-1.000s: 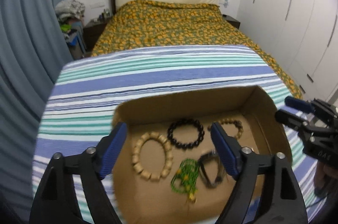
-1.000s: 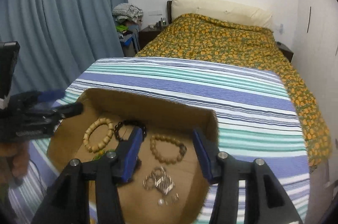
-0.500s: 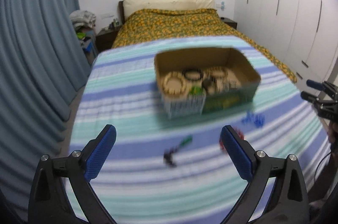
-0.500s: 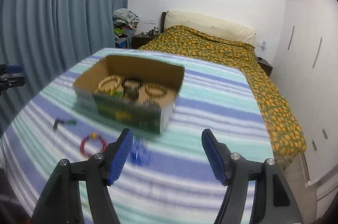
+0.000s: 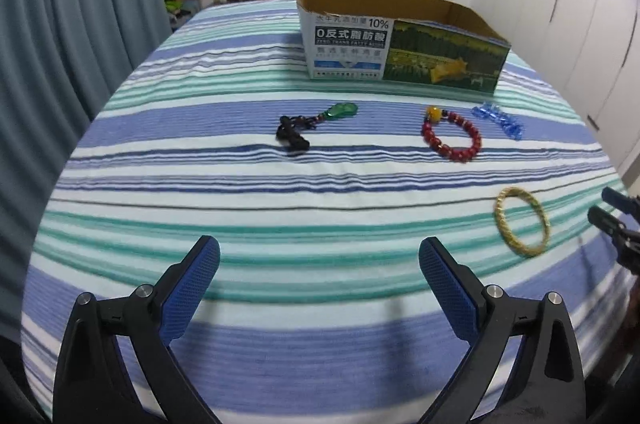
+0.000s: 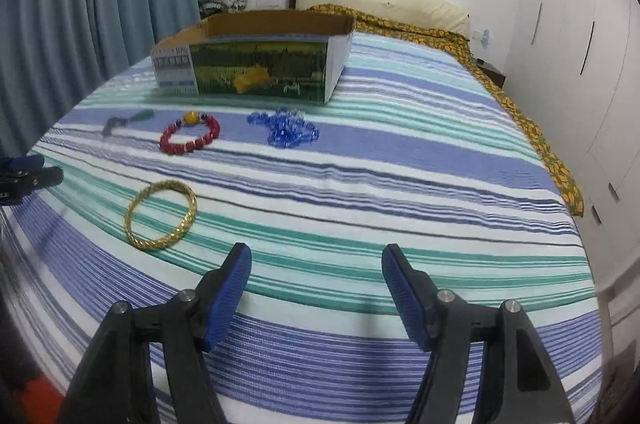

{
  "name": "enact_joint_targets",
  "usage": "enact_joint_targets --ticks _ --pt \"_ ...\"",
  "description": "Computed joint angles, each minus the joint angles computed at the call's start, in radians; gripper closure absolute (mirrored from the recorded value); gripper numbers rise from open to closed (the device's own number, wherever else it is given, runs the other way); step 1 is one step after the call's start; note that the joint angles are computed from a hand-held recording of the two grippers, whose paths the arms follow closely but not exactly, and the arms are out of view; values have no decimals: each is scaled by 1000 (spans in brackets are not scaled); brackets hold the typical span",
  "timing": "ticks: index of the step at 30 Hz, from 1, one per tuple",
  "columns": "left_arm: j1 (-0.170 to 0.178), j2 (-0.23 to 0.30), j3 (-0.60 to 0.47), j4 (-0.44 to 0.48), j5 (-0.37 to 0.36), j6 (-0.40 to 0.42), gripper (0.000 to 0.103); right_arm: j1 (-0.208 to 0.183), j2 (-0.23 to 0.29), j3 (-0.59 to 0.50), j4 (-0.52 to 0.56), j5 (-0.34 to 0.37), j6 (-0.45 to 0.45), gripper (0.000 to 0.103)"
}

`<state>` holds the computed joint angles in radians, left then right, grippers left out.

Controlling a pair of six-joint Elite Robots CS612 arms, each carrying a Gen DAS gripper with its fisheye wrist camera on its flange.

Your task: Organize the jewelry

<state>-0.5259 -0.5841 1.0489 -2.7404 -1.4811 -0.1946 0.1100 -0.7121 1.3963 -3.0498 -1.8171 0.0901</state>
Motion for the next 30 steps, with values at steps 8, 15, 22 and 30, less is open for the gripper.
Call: enact_joint_targets --ticks 8,15,22,30 --pt "-3 40 -62 85 -19 42 3 -4 22 -34 86 24 18 33" --pt "-7 42 -68 107 0 37 0 -7 25 -40 96 34 37 30" --pt "-6 41 -66 108 -6 33 0 -7 24 -37 94 35 39 29" --pt "-6 40 -65 107 -8 30 0 -8 24 -40 96 34 41 29"
